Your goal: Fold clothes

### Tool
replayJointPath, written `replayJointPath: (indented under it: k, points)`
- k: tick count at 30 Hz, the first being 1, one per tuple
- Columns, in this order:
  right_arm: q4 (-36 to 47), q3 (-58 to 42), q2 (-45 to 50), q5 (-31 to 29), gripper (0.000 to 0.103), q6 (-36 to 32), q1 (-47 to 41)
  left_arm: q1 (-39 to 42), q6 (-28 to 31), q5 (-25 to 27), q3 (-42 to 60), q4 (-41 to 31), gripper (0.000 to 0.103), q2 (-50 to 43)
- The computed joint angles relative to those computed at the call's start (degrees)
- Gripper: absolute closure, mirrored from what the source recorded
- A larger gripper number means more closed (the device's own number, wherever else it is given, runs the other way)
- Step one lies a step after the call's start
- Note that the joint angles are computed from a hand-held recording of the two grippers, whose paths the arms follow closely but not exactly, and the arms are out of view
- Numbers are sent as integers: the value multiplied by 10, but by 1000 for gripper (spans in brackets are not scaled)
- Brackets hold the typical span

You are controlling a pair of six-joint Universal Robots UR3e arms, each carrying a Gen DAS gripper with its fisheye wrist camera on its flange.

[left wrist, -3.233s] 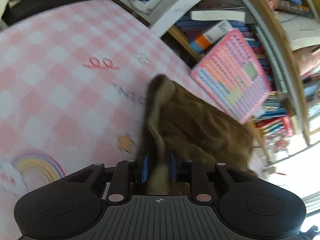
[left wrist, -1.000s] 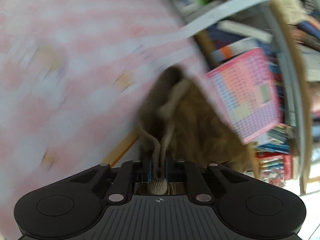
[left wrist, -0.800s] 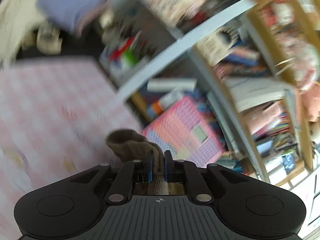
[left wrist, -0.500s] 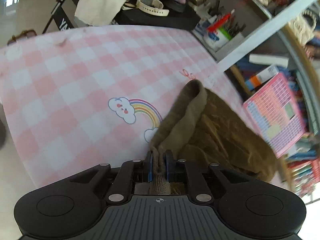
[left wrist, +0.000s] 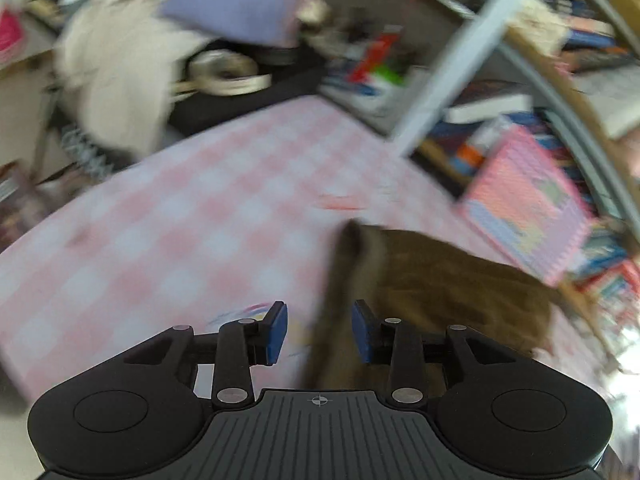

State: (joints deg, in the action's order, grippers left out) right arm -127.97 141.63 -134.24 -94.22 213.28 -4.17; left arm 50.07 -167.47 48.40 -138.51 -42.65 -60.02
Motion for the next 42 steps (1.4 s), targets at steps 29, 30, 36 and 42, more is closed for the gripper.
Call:
replayJointPath:
  k: [29, 30, 36, 42]
  points:
    - [-127, -248, 328, -208, 55, 175, 256, -114, 87, -51, 60, 10, 68, -159]
    - [-147, -254, 340, -190, 54, 149, 240, -119, 68, -41, 54, 29, 68, -160]
    - [-255, -292, 434, -32, 48, -24, 116, -183, -79, 50, 34, 150, 68, -173]
    - [-294, -418, 595, 154, 43, -106, 9, -301, -216, 185, 62, 214, 68, -205]
